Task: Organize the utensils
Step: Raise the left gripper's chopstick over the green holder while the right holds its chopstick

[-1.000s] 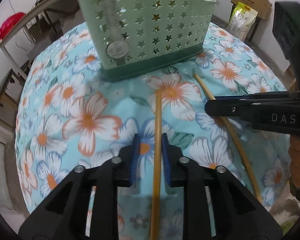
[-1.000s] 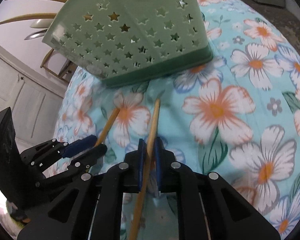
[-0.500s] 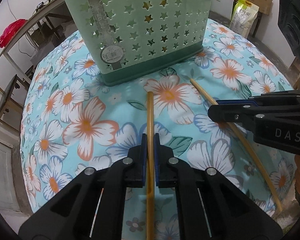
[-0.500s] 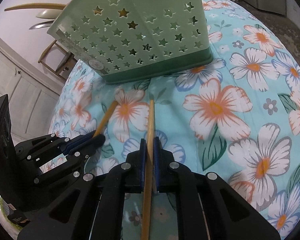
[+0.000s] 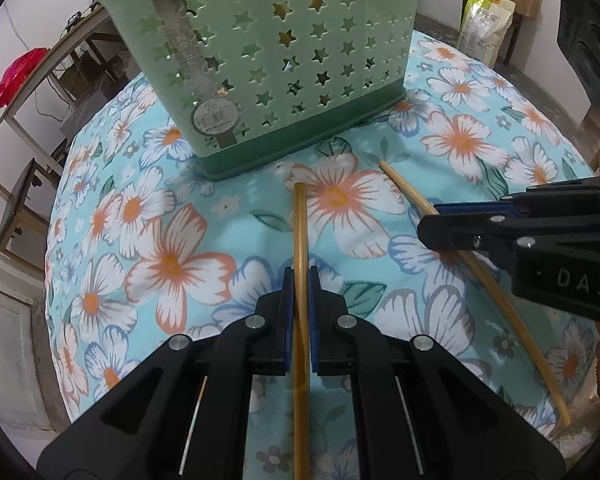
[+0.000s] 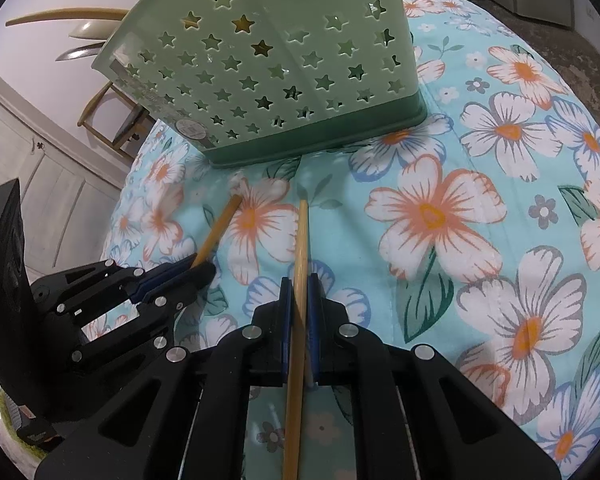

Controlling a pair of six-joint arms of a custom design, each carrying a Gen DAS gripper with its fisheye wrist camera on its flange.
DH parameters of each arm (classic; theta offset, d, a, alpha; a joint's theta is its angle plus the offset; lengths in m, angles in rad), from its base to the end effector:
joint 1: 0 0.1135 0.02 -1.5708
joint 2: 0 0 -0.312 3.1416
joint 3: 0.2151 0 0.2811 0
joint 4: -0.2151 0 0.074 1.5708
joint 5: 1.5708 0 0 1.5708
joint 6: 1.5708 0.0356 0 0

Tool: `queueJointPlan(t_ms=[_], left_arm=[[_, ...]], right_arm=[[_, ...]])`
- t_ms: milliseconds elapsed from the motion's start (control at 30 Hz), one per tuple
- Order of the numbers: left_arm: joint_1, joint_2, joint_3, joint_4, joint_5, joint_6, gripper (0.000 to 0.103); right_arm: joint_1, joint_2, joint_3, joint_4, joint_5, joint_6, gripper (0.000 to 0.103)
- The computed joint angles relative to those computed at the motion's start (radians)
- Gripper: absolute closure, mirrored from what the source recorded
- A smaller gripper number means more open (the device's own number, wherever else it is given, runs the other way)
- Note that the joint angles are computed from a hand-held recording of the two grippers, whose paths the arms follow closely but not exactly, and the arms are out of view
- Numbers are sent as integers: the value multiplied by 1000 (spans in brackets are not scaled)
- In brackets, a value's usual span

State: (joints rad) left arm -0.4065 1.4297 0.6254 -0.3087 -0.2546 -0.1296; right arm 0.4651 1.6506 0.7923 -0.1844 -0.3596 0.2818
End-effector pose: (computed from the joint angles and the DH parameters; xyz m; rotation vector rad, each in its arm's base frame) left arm 0.2403 -0.0937 0.1689 0.2854 2.6162 0.1623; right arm 0.2839 0.1565 0.1632 -0.3778 2.6662 0.7205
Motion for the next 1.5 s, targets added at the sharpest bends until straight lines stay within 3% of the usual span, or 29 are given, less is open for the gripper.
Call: queueJointPlan(t_ms=[133, 333, 533, 700, 900, 1100, 1267, 1500], left_arm=[[42, 18, 16, 24, 46, 37, 98], [170, -85, -6, 40, 262, 26, 98], [322, -219, 5, -46, 510, 15, 98], [404, -308, 33, -133, 607, 32, 98], [419, -390, 107, -186, 617, 38, 98], [396, -441, 220, -142, 599, 23, 98], [329, -423, 313, 3, 505, 4, 98], [227, -318, 323, 343, 326, -44, 98]], right_arm=[[1, 1, 0, 1, 1, 3, 95], [2, 2, 0, 1, 1, 8, 95], [6, 2, 1, 2, 6, 12, 95], [5, 2, -2, 5, 4, 15, 95], [5, 0, -2, 6, 4, 16, 95], [5, 1, -2, 5, 3, 16, 95], [4, 0, -3, 6, 3, 17, 95], [-2, 3, 0, 4, -7, 25, 95]])
